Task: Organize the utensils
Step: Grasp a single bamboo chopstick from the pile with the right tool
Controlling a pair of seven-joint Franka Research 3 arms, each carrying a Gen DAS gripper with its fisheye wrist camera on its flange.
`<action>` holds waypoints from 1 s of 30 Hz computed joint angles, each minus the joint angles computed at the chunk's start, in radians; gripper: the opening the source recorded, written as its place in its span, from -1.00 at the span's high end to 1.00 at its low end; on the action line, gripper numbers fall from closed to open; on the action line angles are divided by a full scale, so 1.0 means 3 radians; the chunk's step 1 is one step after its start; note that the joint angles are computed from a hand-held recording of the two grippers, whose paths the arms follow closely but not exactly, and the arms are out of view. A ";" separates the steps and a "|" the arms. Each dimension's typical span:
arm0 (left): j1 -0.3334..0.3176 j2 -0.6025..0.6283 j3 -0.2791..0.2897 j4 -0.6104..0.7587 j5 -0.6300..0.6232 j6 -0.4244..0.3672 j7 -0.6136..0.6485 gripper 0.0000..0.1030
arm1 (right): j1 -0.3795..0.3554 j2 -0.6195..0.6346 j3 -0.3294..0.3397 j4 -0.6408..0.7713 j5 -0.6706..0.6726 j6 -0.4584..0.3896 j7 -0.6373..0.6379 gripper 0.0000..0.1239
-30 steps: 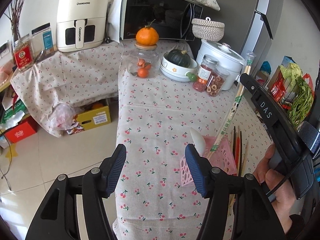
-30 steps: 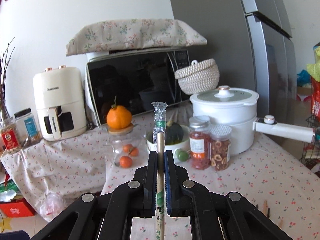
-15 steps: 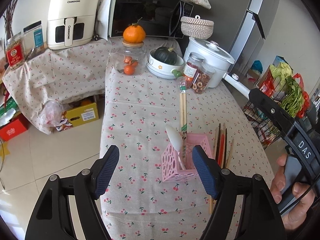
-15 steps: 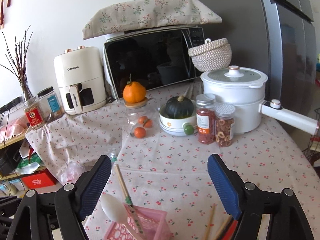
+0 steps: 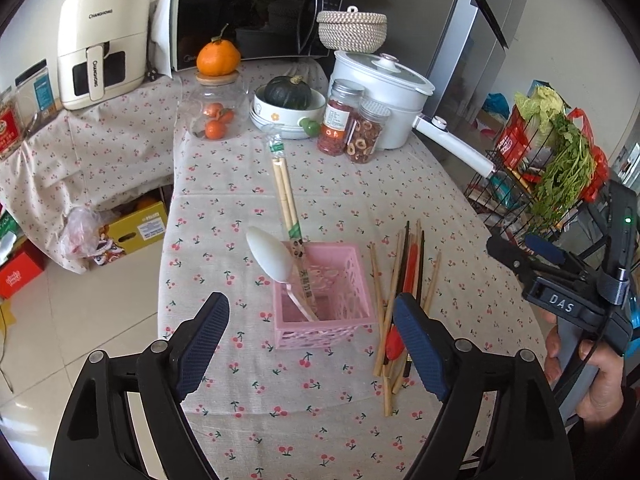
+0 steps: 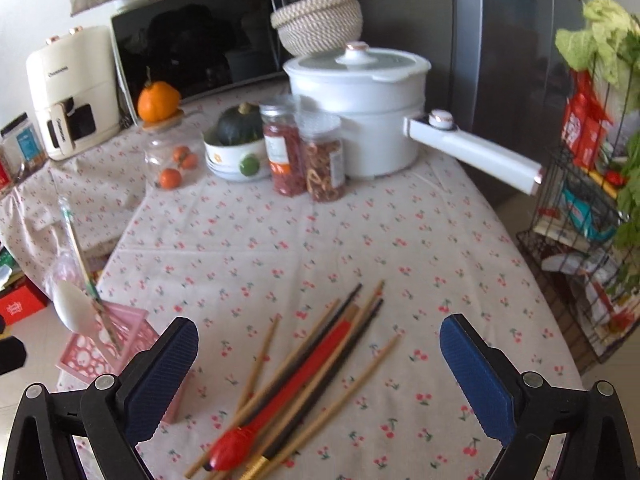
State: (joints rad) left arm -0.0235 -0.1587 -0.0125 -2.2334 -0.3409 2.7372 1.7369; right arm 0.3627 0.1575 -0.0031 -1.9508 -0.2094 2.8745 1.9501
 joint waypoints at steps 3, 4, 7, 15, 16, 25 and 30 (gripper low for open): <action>-0.0031 0.0024 -0.0046 0.0035 0.0037 -0.0014 -0.0025 -0.68 | -0.0092 0.0140 0.0059 0.0157 0.0328 -0.0399 -0.0173 -0.61; -0.0043 0.0032 -0.0058 0.0046 0.0043 -0.0022 -0.0025 -0.68 | -0.0103 0.0201 0.0056 0.0224 0.0377 -0.0530 -0.0189 -0.61; -0.0071 0.0064 -0.0085 0.0087 0.0056 -0.0074 -0.0007 -0.68 | -0.0116 0.0400 0.0019 0.0419 0.0433 -0.0814 -0.0204 -0.61; -0.0098 0.0136 -0.0120 0.0171 -0.0033 -0.0144 0.0054 -0.68 | -0.0152 0.0840 -0.0038 0.0878 0.0646 -0.1243 -0.0078 -0.60; -0.0097 0.0146 -0.0125 0.0182 -0.0046 -0.0148 0.0061 -0.68 | -0.0144 0.0880 -0.0048 0.0925 0.0657 -0.1276 -0.0051 -0.58; -0.0096 0.0159 -0.0151 0.0196 -0.0132 -0.0175 0.0178 -0.67 | -0.0026 0.1104 -0.0129 0.1159 0.0526 -0.1287 0.0097 -0.27; -0.0114 0.0145 -0.0135 0.0206 -0.0279 -0.0229 0.0314 -0.67 | -0.0005 0.1038 -0.0173 0.1097 0.0355 -0.1339 0.0157 0.67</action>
